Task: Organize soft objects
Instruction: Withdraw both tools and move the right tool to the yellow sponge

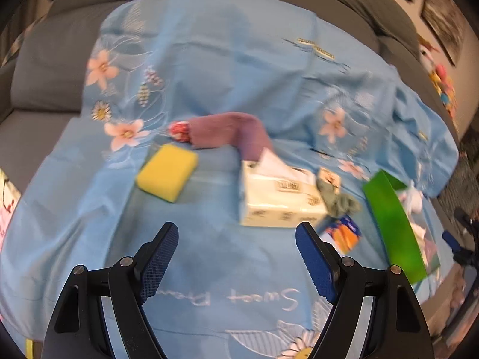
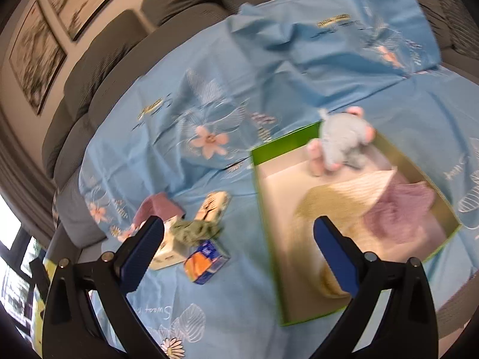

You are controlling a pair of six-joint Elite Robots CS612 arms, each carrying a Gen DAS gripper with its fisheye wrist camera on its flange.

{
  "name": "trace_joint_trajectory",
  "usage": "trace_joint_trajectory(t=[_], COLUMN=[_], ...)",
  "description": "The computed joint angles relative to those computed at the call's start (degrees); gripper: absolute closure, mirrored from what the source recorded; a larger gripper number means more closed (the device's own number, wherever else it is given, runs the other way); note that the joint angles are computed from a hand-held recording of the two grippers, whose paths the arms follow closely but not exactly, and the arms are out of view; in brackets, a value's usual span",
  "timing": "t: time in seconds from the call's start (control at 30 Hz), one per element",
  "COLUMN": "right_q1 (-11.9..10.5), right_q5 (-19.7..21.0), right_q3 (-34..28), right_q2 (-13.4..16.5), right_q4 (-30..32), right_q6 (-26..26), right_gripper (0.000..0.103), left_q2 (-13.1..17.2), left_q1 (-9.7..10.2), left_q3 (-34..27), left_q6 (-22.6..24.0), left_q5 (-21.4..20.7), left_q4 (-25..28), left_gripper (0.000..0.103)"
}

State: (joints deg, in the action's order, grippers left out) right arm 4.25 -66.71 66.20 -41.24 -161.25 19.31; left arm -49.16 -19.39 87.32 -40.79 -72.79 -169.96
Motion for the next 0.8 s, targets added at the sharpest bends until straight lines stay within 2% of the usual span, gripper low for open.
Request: trace_joint_trajectory(t=[0.1,0.17,0.23,0.3,0.33,0.37,0.43,0.47,0.53,0.6,0.67,0.7,0.8], right_q1=[1.0,1.6,2.8,4.2,4.7,5.3,6.2,6.6,8.4,9.6,10.8,11.6,13.7], right_q5=[1.6,2.9,3.3,3.1,3.3,4.4,7.8,8.6,9.3,10.0,11.4,10.8,5.9], right_q3=[-1.4,-2.4,-3.8,-5.6,-6.4,-7.8,-10.7,-12.0,-15.6,-18.0,-22.0,-24.9,-31.4], right_q2=[0.6,1.1,1.6,2.5,3.0,3.8,5.5,6.1,7.7,8.9,10.9,12.3,15.5], right_q4=[2.0,3.5,6.2,8.6,9.6,11.3,15.2,17.0,22.1,24.0,27.8,30.9,34.8], right_q6=[-0.9,-2.0,-5.7,-8.7,-8.8,-8.7,-8.5,-9.3,-14.2,-16.2,-16.0,-15.7,-16.8], right_gripper=[0.003,0.003,0.003,0.003,0.003,0.003,0.003,0.003,0.003,0.004,0.004,0.004,0.004], left_q2=[0.4,1.5,1.8,1.7,1.4,1.0,0.5,0.1,-0.2,-0.3,-0.2,-0.2,-0.2], left_q1=[1.27,2.79,3.84,4.27,4.40,4.63,4.88,4.84,4.94,5.51,6.24,6.55,7.00], left_q3=[-0.3,-0.4,0.5,1.8,2.2,2.5,3.7,4.4,5.3,5.5,5.6,5.8,6.1], left_q6=[-1.1,-0.1,-2.9,-4.7,-5.8,-6.3,-6.0,-6.7,-7.5,-8.4,-8.2,-7.7,-6.8], left_q5=[-0.9,-4.1,-5.7,-4.6,-3.8,-3.3,-2.1,-0.2,1.9,1.7,-0.1,-0.7,0.3], left_q4=[1.0,-1.6,-1.9,-2.5,-0.8,1.0,-1.0,-1.7,-2.4,-0.9,-1.0,-1.6,-2.0], left_gripper=[0.022,0.022,0.022,0.022,0.022,0.022,0.022,0.022,0.022,0.022,0.022,0.022,0.022])
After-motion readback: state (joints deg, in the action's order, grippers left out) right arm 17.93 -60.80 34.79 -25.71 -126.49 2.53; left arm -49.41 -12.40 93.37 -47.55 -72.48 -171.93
